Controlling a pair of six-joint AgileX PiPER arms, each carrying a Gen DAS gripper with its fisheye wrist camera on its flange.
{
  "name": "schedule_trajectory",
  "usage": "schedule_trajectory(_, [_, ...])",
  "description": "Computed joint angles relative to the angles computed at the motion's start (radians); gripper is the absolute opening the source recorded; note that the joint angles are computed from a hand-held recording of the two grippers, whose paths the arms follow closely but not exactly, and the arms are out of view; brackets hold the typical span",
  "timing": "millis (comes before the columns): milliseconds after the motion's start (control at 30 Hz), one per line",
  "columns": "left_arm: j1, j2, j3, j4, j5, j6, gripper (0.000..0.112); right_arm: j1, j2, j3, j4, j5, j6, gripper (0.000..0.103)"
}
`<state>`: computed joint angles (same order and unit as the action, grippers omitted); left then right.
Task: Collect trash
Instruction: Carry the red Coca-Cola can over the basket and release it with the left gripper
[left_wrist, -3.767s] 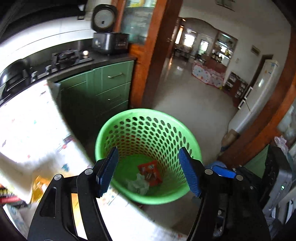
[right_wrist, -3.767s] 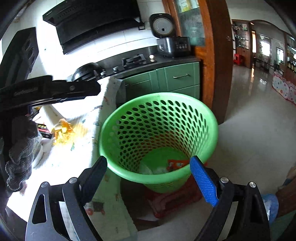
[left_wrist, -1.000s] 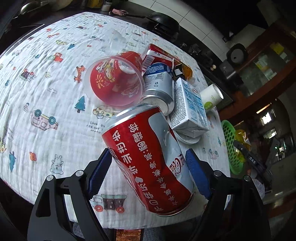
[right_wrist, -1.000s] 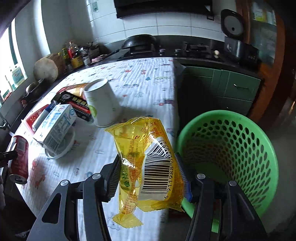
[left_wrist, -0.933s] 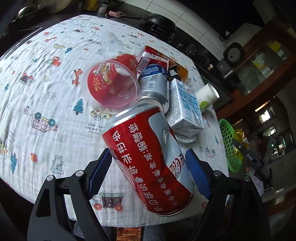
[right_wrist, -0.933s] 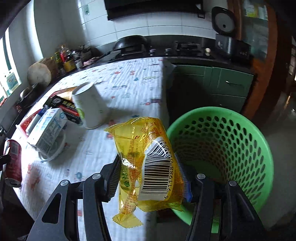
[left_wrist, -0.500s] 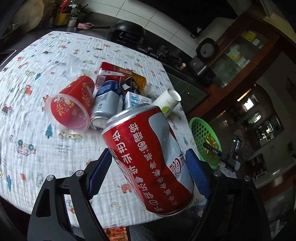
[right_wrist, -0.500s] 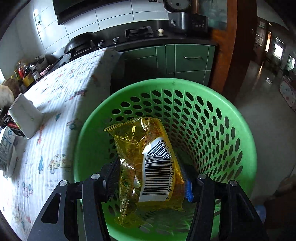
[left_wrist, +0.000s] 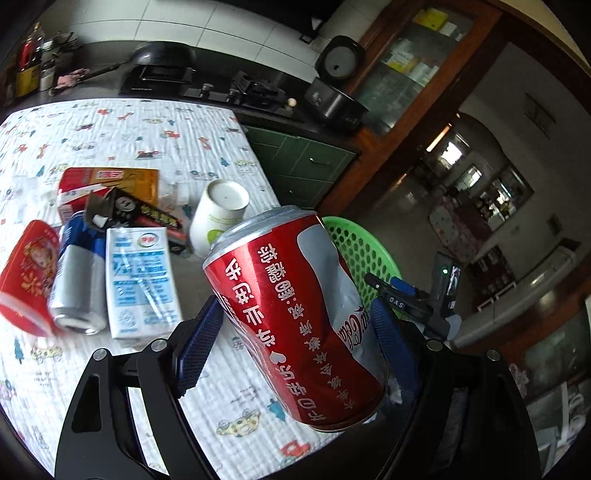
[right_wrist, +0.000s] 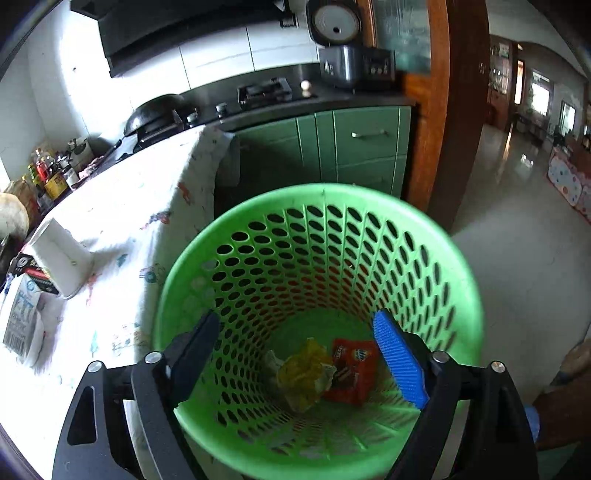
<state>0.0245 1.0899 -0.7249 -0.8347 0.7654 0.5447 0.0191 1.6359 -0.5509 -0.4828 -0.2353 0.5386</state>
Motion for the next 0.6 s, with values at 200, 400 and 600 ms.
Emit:
schedule_trajectory(200, [-0.217, 0.214, -0.130, 0.002, -0.124, -0.025, 0.080, -0.021, -0.157, 0.133, 0.075, -0.007, -0.110, 0.086])
schedule_trajectory(400, [-0.361, 0.437, -0.323, 0.007, -0.159, -0.049, 0.080, -0.068, -0.287, 0.275, 0.194, -0.049, -0.249, 0.087])
schedule_trajectory(600, [-0.462, 0.663, -0.546, 0.087, -0.159, -0.153, 0.080, -0.176, -0.360, 0.372, 0.019, -0.108, -0.107, 0.087])
